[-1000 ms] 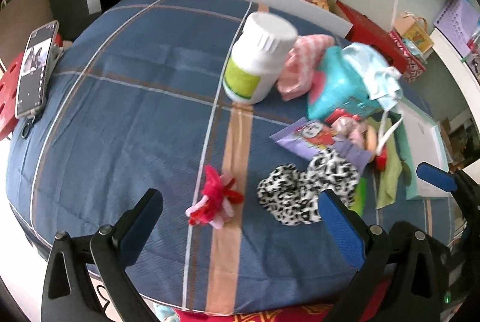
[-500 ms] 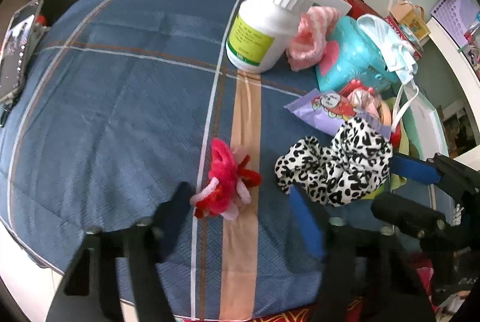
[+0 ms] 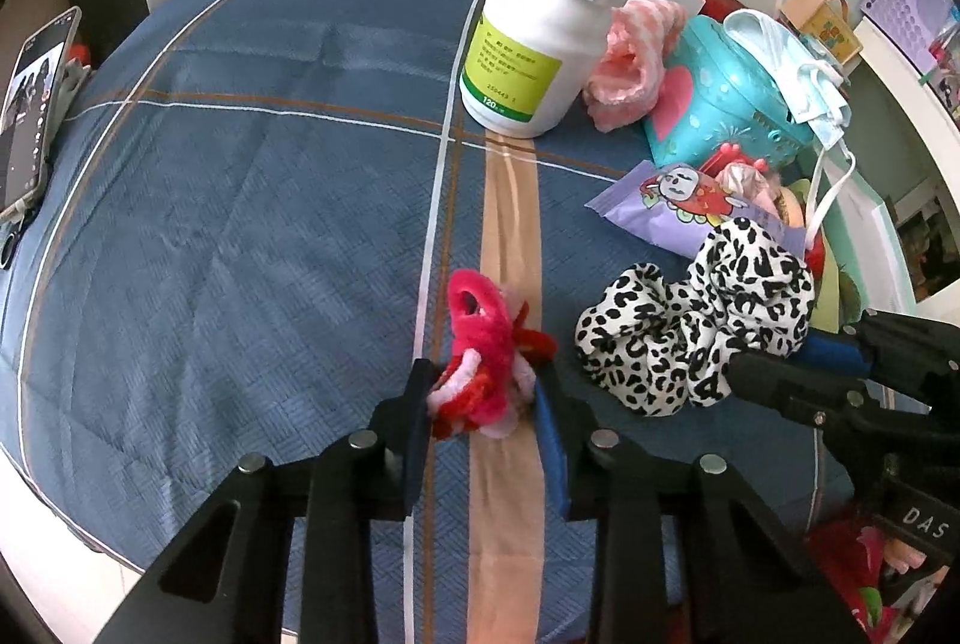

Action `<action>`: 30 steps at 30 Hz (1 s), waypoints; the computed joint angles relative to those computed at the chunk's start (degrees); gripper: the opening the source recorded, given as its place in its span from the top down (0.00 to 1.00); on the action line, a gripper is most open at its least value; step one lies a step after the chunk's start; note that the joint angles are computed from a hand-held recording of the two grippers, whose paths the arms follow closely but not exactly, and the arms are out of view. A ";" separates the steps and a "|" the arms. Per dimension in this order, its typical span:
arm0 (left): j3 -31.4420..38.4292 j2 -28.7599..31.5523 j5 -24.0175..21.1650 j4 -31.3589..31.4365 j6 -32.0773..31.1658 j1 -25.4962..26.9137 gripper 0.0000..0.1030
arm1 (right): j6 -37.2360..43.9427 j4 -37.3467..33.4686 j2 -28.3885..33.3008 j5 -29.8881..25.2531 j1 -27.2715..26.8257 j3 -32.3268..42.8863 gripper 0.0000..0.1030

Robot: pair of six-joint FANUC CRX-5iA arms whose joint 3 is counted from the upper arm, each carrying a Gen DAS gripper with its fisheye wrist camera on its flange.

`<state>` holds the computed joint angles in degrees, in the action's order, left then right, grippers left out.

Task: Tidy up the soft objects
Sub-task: 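Grasp the red fuzzy toy with the left tool while the right tool grasps the leopard scrunchie, then carry both items to the white tray and open both tools to release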

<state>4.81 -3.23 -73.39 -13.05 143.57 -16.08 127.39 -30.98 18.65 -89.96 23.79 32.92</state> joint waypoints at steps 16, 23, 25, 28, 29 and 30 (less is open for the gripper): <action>6.18 1.49 -5.97 -1.67 1.44 -2.69 0.78 | 1.35 -8.92 -0.62 -3.67 -5.90 2.90 0.92; 16.75 4.83 -11.49 -6.55 -0.08 -5.82 0.78 | 0.63 -15.30 -1.75 -3.35 -11.09 6.14 0.92; 20.02 6.29 -12.52 -7.66 -1.35 -6.45 0.78 | -0.54 -15.85 -1.85 -2.10 -12.32 7.37 0.92; 26.62 9.80 -14.01 -9.35 -3.19 -7.78 0.78 | -3.01 -15.43 -1.88 0.55 -13.97 9.26 0.92; 28.40 10.63 -14.46 -9.56 -3.83 -8.05 0.78 | -3.43 -15.21 -1.78 1.30 -14.44 9.81 0.92; 30.29 11.59 -14.64 -9.73 -4.67 -7.99 0.78 | -3.70 -15.33 -1.62 1.61 -15.13 10.63 0.92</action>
